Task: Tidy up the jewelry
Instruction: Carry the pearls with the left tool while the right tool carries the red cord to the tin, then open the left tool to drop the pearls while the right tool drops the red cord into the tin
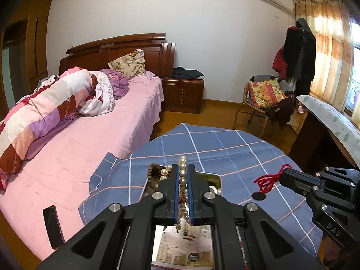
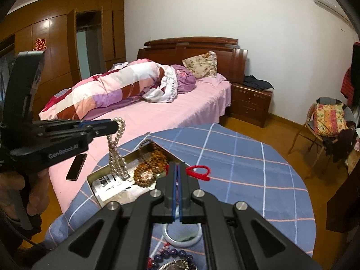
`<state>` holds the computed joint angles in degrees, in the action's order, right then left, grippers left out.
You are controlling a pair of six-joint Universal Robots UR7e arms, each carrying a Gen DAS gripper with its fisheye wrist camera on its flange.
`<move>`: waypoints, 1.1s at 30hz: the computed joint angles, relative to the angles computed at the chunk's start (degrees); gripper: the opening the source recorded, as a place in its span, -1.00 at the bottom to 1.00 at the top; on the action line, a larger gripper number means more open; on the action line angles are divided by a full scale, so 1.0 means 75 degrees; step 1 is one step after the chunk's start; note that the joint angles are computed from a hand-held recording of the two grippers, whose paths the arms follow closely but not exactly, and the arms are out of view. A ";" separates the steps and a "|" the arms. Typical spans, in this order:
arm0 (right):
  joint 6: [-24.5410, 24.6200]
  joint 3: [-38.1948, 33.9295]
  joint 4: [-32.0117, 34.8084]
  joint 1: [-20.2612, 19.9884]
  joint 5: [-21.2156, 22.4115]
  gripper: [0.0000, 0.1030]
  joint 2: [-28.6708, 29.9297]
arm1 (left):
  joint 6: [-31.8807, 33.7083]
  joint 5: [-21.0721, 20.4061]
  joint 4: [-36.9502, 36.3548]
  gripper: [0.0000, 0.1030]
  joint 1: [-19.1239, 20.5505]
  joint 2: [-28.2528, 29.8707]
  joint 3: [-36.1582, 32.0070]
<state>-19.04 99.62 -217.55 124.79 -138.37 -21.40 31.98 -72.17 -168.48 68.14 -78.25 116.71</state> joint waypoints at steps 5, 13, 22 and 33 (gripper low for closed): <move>-0.0023 -0.0252 0.0282 -0.0020 0.0162 -0.96 0.0108 | 0.0034 0.0067 -0.0028 -0.89 0.0095 0.0060 -0.0072; -0.0034 -0.0669 0.0724 -0.0127 0.0403 -0.96 0.0313 | 0.0067 0.0234 -0.0070 -0.89 0.0266 0.0220 -0.0173; 0.0179 -0.0968 0.1189 -0.0262 0.0593 -0.96 0.0516 | 0.0107 0.0283 0.0013 -0.89 0.0451 0.0394 -0.0327; 0.0571 -0.1233 0.1891 -0.0476 0.0749 -0.96 0.0721 | 0.0136 0.0286 0.0142 -0.89 0.0665 0.0662 -0.0486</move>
